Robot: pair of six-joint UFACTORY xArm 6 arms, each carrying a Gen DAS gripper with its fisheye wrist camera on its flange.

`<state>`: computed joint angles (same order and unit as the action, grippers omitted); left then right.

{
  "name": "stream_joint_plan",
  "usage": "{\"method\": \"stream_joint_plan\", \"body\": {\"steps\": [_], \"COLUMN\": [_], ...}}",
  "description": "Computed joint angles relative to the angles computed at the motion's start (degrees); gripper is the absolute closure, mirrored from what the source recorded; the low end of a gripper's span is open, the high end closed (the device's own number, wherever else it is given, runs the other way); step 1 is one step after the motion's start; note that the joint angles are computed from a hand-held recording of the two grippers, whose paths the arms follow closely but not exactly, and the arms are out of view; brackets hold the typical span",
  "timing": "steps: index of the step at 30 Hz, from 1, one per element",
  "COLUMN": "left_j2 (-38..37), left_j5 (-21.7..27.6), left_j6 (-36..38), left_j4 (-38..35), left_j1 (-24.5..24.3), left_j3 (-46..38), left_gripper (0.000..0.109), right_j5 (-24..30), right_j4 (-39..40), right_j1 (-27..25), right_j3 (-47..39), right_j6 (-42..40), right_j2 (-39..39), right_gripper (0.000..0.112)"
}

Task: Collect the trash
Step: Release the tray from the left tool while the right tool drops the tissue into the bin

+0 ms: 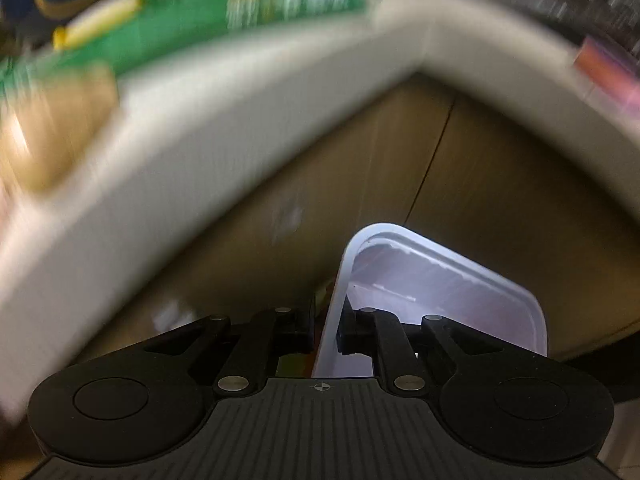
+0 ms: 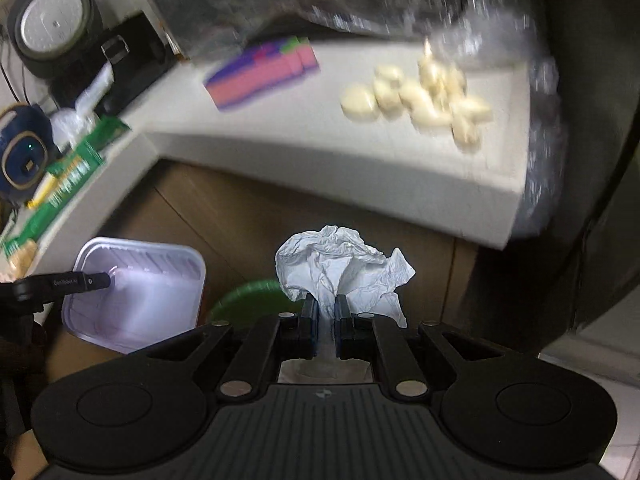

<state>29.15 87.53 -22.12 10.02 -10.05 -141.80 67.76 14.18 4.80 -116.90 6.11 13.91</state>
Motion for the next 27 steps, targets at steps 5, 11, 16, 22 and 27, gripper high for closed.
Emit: {"method": "stream_joint_plan", "body": {"steps": [5, 11, 16, 22, 27], "left_j2": [-8.33, -5.19, -3.29, -2.36, -6.19], "left_j5": [-7.91, -18.08, -36.95, -37.09, -36.41], "left_j6": [-3.05, -11.9, -6.2, -3.48, -1.5], "left_j4": [-1.85, -0.96, -12.59, -17.8, -19.71], "left_j1": [0.27, -0.16, 2.15, 4.61, 6.92], "left_j3": [23.63, 33.96, 45.12, 46.64, 49.96], "left_gripper": [0.095, 0.095, 0.087, 0.082, 0.082], "right_j5": [2.77, 3.14, 2.56, 4.86, 6.67], "right_j4": [0.18, -1.84, -5.22, -6.06, -5.14], "right_j1": [0.36, 3.44, 5.58, 7.09, 7.39], "right_j3": [2.5, 5.36, 8.59, 10.0, 3.92], "right_j6": [-0.46, -0.25, 0.01, -1.48, -2.67], "right_j2": [0.71, 0.72, -0.37, 0.79, 6.13], "right_gripper": [0.105, 0.105, 0.105, 0.105, 0.105]}}
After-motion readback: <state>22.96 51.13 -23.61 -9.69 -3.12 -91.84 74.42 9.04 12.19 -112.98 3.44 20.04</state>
